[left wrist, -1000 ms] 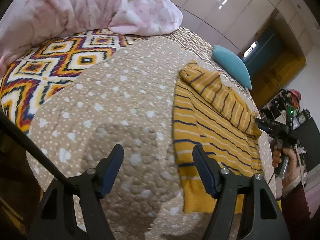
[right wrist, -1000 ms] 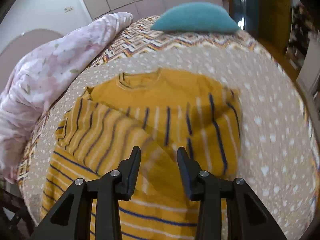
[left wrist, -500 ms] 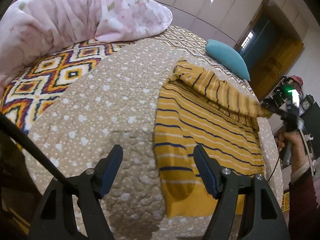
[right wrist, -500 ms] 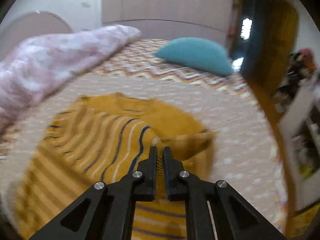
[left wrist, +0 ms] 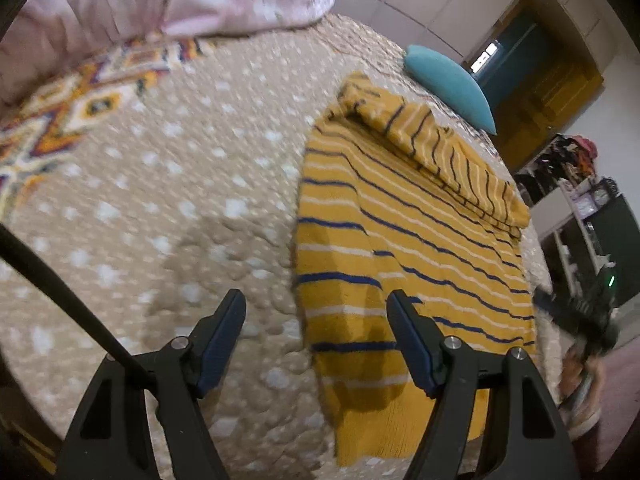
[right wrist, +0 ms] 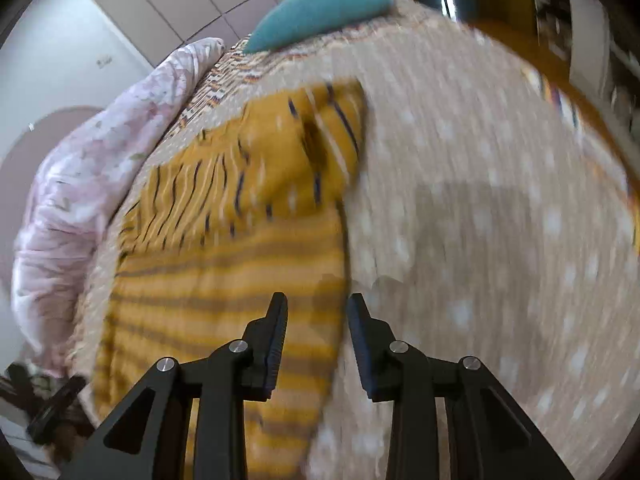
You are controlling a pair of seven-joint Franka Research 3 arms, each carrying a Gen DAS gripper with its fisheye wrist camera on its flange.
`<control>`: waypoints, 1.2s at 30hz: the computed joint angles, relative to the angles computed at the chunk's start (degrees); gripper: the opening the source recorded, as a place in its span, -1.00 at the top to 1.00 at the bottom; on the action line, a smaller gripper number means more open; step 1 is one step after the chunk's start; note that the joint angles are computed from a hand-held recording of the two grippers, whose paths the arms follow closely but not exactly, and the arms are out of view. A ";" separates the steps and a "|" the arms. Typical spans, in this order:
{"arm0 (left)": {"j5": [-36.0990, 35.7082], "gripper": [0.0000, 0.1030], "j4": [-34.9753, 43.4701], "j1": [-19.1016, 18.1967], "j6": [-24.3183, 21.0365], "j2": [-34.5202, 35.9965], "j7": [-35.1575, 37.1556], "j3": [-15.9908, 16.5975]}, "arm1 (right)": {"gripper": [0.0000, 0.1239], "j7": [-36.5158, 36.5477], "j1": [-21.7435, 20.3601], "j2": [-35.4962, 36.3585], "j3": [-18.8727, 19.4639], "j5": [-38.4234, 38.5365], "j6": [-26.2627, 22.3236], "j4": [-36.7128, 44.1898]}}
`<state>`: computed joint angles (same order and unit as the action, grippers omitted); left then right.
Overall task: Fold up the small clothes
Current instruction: 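Grasp the sweater hem with the left tool while the right tool grasps it too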
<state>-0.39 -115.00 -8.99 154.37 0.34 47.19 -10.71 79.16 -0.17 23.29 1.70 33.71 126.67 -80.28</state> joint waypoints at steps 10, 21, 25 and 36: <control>-29.46 -0.14 0.52 -0.03 7.06 3.53 23.32 -4.06 | 0.35 -14.61 -1.86 -9.39 2.70 27.13 -0.65 -19.11; -21.89 0.20 -6.69 -3.52 10.48 -1.36 12.93 -2.39 | 0.35 -20.73 1.97 -16.22 -0.06 35.22 -1.63 -28.75; -21.91 0.20 -7.40 -4.69 11.53 -1.70 11.53 -2.03 | 0.35 -21.96 2.95 -17.73 -0.69 36.49 -1.21 -31.11; -28.74 0.17 -3.63 -4.15 11.84 1.34 14.58 -1.43 | 0.35 -20.94 4.13 -17.98 -1.38 37.60 -1.18 -31.51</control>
<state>-29.14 -118.64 -13.14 166.21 1.68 61.77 -12.14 58.22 3.96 5.31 0.32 71.31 125.49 -111.78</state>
